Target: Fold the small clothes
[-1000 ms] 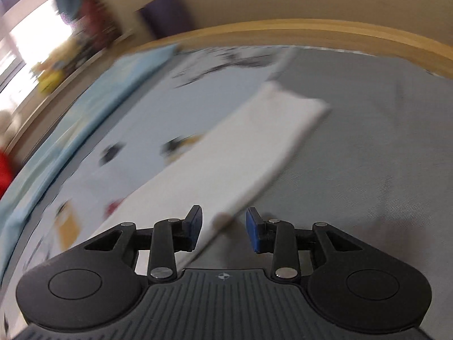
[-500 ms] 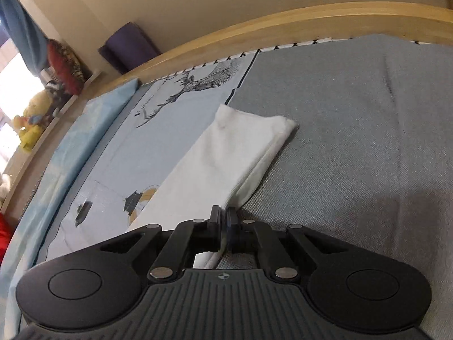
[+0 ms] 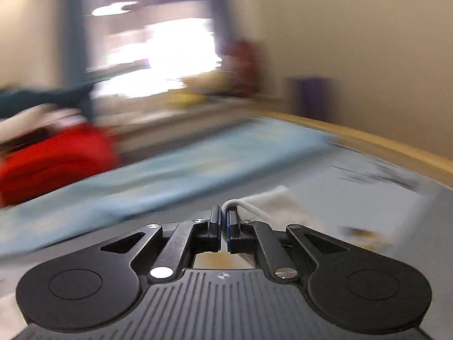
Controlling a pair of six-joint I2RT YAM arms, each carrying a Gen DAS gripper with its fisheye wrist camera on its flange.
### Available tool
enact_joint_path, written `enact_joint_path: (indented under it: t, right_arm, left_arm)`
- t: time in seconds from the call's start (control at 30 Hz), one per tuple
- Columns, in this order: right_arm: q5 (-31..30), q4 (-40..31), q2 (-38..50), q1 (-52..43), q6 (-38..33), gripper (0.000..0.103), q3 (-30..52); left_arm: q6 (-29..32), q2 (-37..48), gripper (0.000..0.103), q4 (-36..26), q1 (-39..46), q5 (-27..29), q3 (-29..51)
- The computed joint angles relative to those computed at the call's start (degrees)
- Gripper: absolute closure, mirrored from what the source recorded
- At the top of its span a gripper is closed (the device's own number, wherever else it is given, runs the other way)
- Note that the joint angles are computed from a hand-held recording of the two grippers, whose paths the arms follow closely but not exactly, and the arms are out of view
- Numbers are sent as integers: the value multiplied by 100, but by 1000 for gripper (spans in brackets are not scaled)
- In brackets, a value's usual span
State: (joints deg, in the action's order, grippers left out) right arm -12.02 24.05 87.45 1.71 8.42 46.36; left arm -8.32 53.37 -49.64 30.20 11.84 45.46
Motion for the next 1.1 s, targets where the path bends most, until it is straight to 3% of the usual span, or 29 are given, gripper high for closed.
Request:
enact_joint_path:
  t: [0.13, 0.2, 0.23, 0.37, 0.47, 0.53, 0.67, 0.77, 0.87, 1.1]
  right_arm:
    - [-500, -80, -673, 1807, -272, 100, -648]
    - [-871, -823, -489, 2554, -290, 99, -520]
    - [-1007, -1556, -241, 2854, -287, 99, -257]
    - [-792, -3166, -122, 3444, -281, 99, 89]
    - [-215, -4357, -606, 3570, -418, 94, 390]
    - [72, -4661, -1056, 3360, -326, 84, 367]
    - [-423, -4297, -1661, 2132, 13, 79, -185]
    - [61, -4132, -1380, 1615, 481, 77, -105]
    - [-257, -3953, -1091, 903, 917, 77, 108]
    - [-207, -3274, -615, 18, 1647, 77, 319]
  left_arm:
    - [251, 92, 75, -151, 695, 450, 132]
    - [302, 140, 75, -206, 859, 596, 153]
    - [307, 168, 75, -224, 898, 649, 154]
    - [279, 260, 75, -185, 982, 818, 99]
    - [94, 330, 75, 42, 951, 902, -9]
    - [-156, 370, 75, 291, 809, 924, -165]
    - [-718, 583, 75, 867, 268, 837, -514]
    - [-1095, 704, 75, 1359, -95, 764, -722]
    - [-1348, 958, 75, 1731, -422, 584, -852]
    - [-1623, 1786, 75, 2406, -913, 249, -929]
